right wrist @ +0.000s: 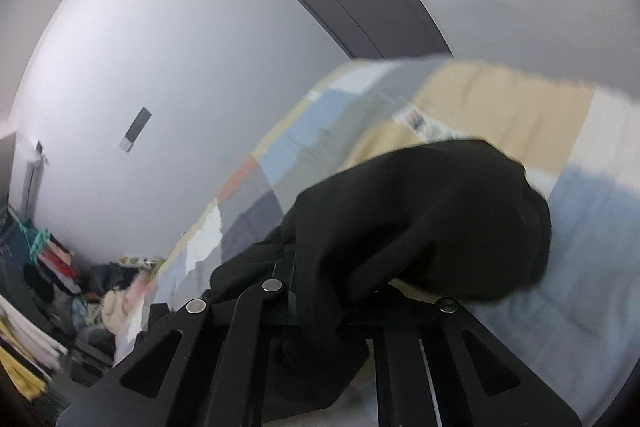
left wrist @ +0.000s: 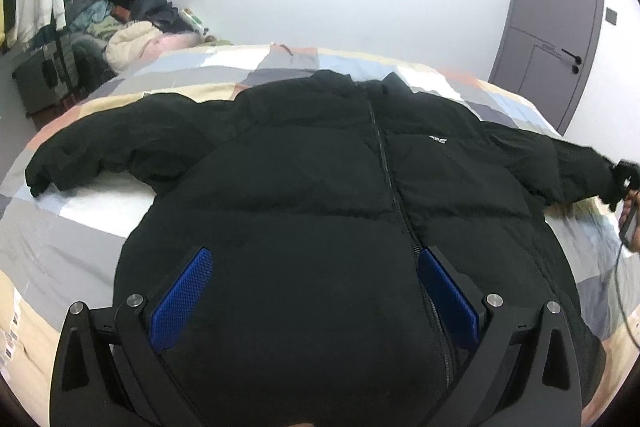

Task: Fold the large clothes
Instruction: 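Lift the grasped sleeve and fold it across the jacket body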

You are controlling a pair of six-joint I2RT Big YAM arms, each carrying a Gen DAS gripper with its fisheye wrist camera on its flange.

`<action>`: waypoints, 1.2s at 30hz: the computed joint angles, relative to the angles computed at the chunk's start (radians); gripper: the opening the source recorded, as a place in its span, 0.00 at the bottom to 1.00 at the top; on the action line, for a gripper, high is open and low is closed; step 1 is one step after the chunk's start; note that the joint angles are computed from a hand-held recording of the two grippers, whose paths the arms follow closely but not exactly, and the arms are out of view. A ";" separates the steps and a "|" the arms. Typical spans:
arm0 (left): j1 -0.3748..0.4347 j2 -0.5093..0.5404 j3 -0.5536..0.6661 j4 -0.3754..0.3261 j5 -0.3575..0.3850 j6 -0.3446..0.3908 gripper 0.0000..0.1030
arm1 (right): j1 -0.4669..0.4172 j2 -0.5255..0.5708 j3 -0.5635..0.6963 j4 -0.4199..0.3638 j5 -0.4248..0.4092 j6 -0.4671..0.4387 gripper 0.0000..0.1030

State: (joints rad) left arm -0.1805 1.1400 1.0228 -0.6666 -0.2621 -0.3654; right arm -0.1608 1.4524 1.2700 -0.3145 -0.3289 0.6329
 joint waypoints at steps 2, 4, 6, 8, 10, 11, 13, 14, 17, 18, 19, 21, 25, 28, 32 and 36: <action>0.007 -0.019 -0.009 0.003 0.018 0.013 1.00 | 0.015 -0.032 0.022 -0.032 0.030 -0.027 0.06; 0.012 -0.035 -0.016 0.004 0.026 0.016 1.00 | 0.040 -0.071 0.045 -0.071 0.065 -0.052 0.06; 0.017 -0.052 -0.023 0.005 0.035 0.024 1.00 | 0.067 -0.104 0.075 -0.111 0.097 -0.075 0.06; 0.021 -0.072 -0.032 0.007 0.039 0.035 1.00 | 0.103 -0.116 0.108 -0.142 0.136 -0.094 0.06; 0.027 -0.096 -0.042 0.007 0.042 0.039 1.00 | 0.140 -0.120 0.158 -0.188 0.177 -0.123 0.06; 0.028 -0.107 -0.045 0.004 0.039 0.045 1.00 | 0.164 -0.115 0.190 -0.208 0.196 -0.135 0.06; 0.031 -0.125 -0.052 0.006 0.037 0.064 1.00 | 0.217 -0.109 0.248 -0.247 0.236 -0.150 0.06; 0.033 -0.132 -0.056 0.007 0.042 0.067 1.00 | 0.239 -0.107 0.271 -0.263 0.253 -0.161 0.06; 0.051 -0.156 -0.068 0.012 0.056 0.078 1.00 | 0.327 -0.084 0.351 -0.313 0.324 -0.202 0.06; 0.052 -0.159 -0.070 0.013 0.048 0.085 1.00 | 0.362 -0.072 0.385 -0.332 0.345 -0.217 0.07; 0.052 -0.162 -0.071 0.014 0.035 0.098 1.00 | 0.386 -0.067 0.401 -0.343 0.359 -0.232 0.07; 0.055 -0.170 -0.078 0.017 0.020 0.116 1.00 | 0.454 -0.036 0.466 -0.381 0.398 -0.274 0.07; 0.082 -0.190 -0.092 0.021 0.049 0.133 1.00 | 0.563 0.017 0.548 -0.393 0.425 -0.310 0.08; 0.104 -0.197 -0.105 0.036 0.039 0.152 1.00 | 0.636 0.092 0.640 -0.412 0.424 -0.329 0.09; 0.166 -0.188 -0.104 0.039 0.097 0.141 1.00 | 0.735 0.207 0.771 -0.457 0.406 -0.344 0.10; 0.220 -0.182 -0.110 0.045 0.131 0.144 1.00 | 0.829 0.338 0.925 -0.531 0.394 -0.378 0.11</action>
State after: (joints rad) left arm 0.0394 0.9578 0.9126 -0.6213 -0.1311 -0.2215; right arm 0.6682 1.7900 2.1952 -0.8453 0.0654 0.2548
